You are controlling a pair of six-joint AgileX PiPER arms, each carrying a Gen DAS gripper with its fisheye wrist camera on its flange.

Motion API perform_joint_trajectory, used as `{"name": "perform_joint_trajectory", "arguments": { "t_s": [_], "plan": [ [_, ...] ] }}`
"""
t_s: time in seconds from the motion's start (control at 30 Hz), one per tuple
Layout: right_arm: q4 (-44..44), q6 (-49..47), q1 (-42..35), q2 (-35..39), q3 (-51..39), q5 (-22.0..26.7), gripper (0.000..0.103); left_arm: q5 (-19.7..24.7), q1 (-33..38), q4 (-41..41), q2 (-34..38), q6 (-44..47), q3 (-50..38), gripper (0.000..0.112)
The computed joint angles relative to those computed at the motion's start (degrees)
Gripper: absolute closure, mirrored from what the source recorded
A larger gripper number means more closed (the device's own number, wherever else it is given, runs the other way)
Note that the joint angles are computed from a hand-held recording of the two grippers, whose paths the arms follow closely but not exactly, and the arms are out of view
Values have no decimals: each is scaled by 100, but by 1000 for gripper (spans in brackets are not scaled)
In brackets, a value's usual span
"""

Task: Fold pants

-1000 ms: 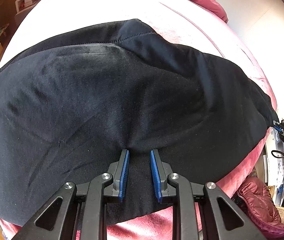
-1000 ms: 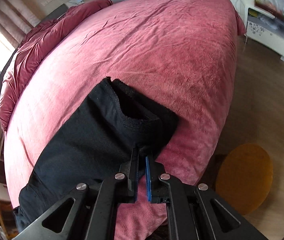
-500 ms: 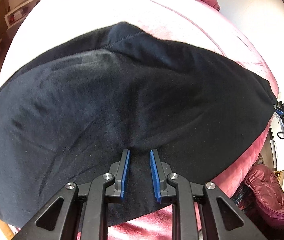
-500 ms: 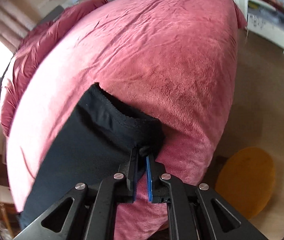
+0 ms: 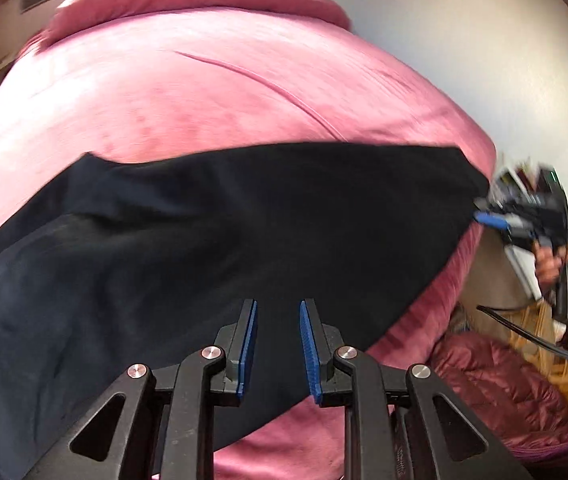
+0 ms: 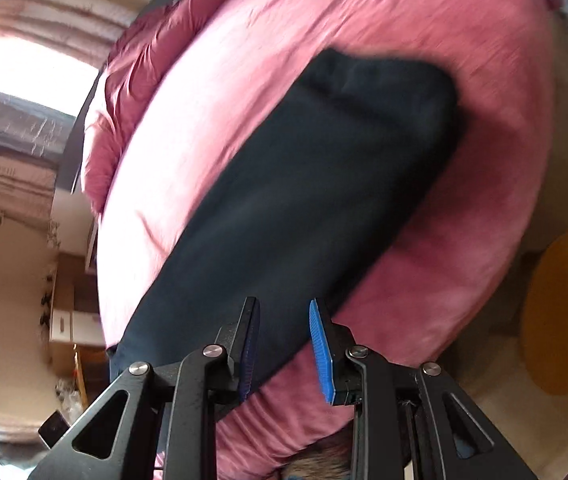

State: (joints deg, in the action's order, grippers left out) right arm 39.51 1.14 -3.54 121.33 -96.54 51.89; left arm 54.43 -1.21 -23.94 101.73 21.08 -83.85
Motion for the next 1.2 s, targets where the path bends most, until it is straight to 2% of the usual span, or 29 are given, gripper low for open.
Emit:
{"name": "perform_joint_trajectory", "arguments": {
  "t_s": [0.07, 0.1, 0.13, 0.17, 0.23, 0.3, 0.37, 0.43, 0.5, 0.53, 0.6, 0.63, 0.73, 0.87, 0.9, 0.97, 1.03, 1.13, 1.2],
  "plan": [
    [-191, 324, 95, 158, -156, 40, 76, 22, -169, 68, 113, -1, -53, 90],
    [-208, 364, 114, 171, -149, 3, 79, 17, -254, 144, 145, -26, -63, 90],
    [-320, 427, 139, 183, -199, -21, 84, -4, -285, 185, 158, -24, -41, 90],
    [-500, 536, 175, 195, -287, 0, 98, -6, -288, 212, 191, 0, -26, 90],
    [-699, 643, 205, 31, -135, -99, 103, -80, -241, 156, 177, 91, 163, 90],
    [-786, 623, 183, -266, 181, -288, 103, -196, -244, 138, 126, 87, 361, 90],
    [-1036, 710, 88, -234, 90, -245, 103, -311, -221, 43, 112, 116, 535, 90],
    [-574, 364, -105, -133, 135, -165, 102, -333, -174, -51, 136, 127, 571, 90],
    [-59, 148, -291, -170, 375, -301, 98, -342, -164, -132, 128, 175, 555, 90],
    [2, 103, -317, -183, 436, -412, 94, -324, -169, -127, 144, 170, 514, 90],
    [241, -3, -406, -161, 503, -536, 66, -272, -174, -73, 182, 135, 422, 90],
    [403, -30, -454, -108, 496, -552, 62, -267, -181, -89, 204, 133, 411, 90],
    [148, 229, -396, 40, 265, -583, 63, -238, -206, -45, 245, 72, 390, 90],
    [-726, 855, -164, 153, -103, -529, 92, -283, -252, -37, 260, 59, 438, 90],
    [-763, 835, -148, 88, -61, -561, 96, -328, -281, -12, 263, 28, 469, 90],
    [-869, 717, -87, -106, 73, -669, 96, -361, -248, -38, 227, 51, 516, 90],
    [-1164, 749, -83, -162, 94, -568, 96, -333, -198, -79, 263, 42, 516, 90],
    [-1193, 712, -95, 220, -162, -317, 94, -291, -275, 248, 433, -259, 442, 90],
    [-1074, 672, -167, 278, -212, -311, 84, -375, -322, 312, 392, -271, 515, 90]
  ]
}}
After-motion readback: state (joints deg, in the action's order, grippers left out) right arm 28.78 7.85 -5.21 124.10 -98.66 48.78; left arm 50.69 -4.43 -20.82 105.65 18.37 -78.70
